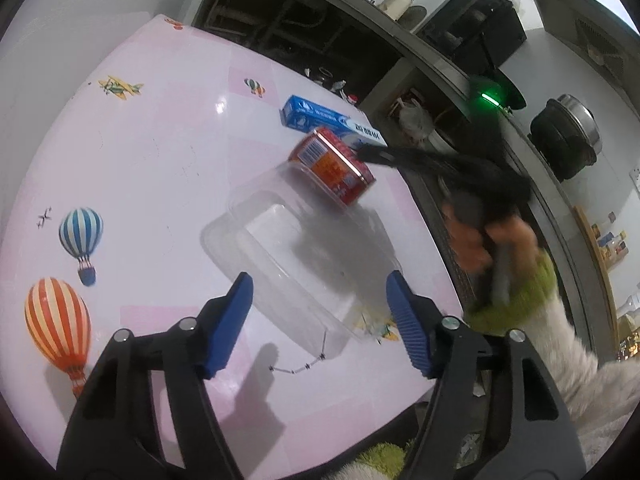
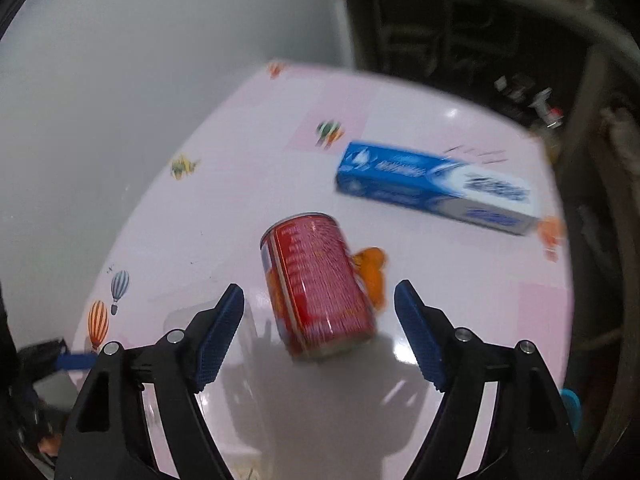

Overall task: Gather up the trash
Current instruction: 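Grasp the red can with the right tool while the left tool grasps the clear box wall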

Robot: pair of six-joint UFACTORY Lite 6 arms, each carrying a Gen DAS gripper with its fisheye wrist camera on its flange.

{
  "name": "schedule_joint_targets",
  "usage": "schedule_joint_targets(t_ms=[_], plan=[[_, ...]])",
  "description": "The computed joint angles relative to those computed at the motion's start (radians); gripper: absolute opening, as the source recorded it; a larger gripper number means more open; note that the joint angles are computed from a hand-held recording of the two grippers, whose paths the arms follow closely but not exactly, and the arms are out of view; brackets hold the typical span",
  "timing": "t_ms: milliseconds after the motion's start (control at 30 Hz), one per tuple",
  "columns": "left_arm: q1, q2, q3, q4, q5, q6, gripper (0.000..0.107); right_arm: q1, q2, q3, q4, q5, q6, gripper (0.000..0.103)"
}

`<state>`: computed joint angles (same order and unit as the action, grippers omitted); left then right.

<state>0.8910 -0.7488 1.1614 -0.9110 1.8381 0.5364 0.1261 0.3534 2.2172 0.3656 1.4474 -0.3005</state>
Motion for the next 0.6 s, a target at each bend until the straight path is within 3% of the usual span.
schedule_joint_targets(t_ms=[100, 200, 600], plan=[[-0.029, -0.021, -0.017, 0.005, 0.004, -0.025, 0.058, 0.032, 0.099, 0.064, -0.030, 0.029, 0.025, 0.071], [-0.097, -0.031, -0.027, 0.017, -0.024, -0.062, 0.054, 0.005, 0.058, -0.026, 0.010, 0.015, 0.030, 0.066], [-0.668, 0.020, -0.068, 0.196, -0.394, -0.387, 0.042, -0.247, -0.516, -0.685, 0.047, -0.038, 0.015, 0.066]])
